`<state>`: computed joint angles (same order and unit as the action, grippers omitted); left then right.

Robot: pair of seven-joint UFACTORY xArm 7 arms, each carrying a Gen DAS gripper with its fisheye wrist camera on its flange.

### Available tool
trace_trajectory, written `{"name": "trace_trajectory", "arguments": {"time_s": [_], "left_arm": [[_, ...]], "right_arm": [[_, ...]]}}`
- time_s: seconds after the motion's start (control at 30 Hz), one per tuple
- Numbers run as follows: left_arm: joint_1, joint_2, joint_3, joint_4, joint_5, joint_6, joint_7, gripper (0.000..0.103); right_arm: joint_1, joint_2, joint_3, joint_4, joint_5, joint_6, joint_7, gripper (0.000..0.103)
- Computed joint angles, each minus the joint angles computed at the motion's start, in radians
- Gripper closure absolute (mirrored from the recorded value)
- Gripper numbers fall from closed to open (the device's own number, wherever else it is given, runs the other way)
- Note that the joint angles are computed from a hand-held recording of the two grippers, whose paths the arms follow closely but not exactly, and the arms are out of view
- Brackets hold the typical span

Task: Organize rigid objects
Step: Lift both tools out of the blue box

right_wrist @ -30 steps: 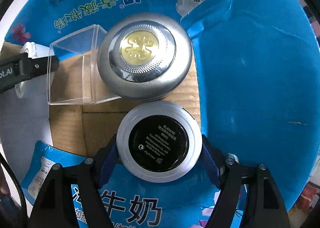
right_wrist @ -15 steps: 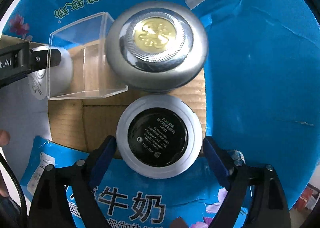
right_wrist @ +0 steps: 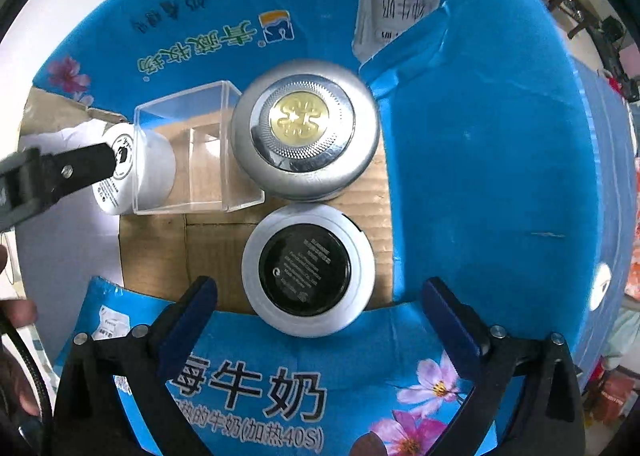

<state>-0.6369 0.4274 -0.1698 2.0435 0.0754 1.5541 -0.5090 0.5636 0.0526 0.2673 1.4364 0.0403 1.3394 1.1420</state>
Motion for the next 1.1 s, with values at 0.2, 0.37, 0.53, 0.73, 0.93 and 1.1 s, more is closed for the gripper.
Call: {"name": "trace_trajectory", "arguments": {"time_s": [0.2, 0.37, 0.53, 0.73, 0.93, 1.1], "left_arm": [[-0.013, -0.144, -0.016, -0.145, 0.05, -0.077, -0.024, 0.0], [-0.005, -0.261, -0.045, -0.243, 0.086, -0.123, -0.059, 0.0], [0.006, -0.338, -0.077, -0.269, 0.107, -0.126, -0.075, 0.0], [-0.001, -0.399, -0.116, -0.238, 0.146, -0.089, -0.099, 0.0], [-0.003, -0.441, -0.145, -0.196, 0.169, -0.075, -0.114, 0.0], [-0.001, -0.467, -0.165, -0.164, 0.184, -0.057, -0.115, 0.0]], "right_arm": [[0.028, -0.036, 0.025, 0.054, -0.062, 0.055, 0.017, 0.0], [0.047, -0.079, 0.042, 0.104, -0.121, 0.099, 0.033, 0.0], [0.038, -0.108, 0.043, 0.144, -0.162, 0.125, 0.011, 0.0], [0.051, -0.16, 0.095, 0.196, -0.199, 0.186, 0.064, 0.0], [0.082, -0.139, 0.138, 0.286, -0.272, 0.227, 0.13, 0.0], [0.145, -0.084, 0.171, 0.459, -0.374, 0.343, 0.165, 0.0]]}}
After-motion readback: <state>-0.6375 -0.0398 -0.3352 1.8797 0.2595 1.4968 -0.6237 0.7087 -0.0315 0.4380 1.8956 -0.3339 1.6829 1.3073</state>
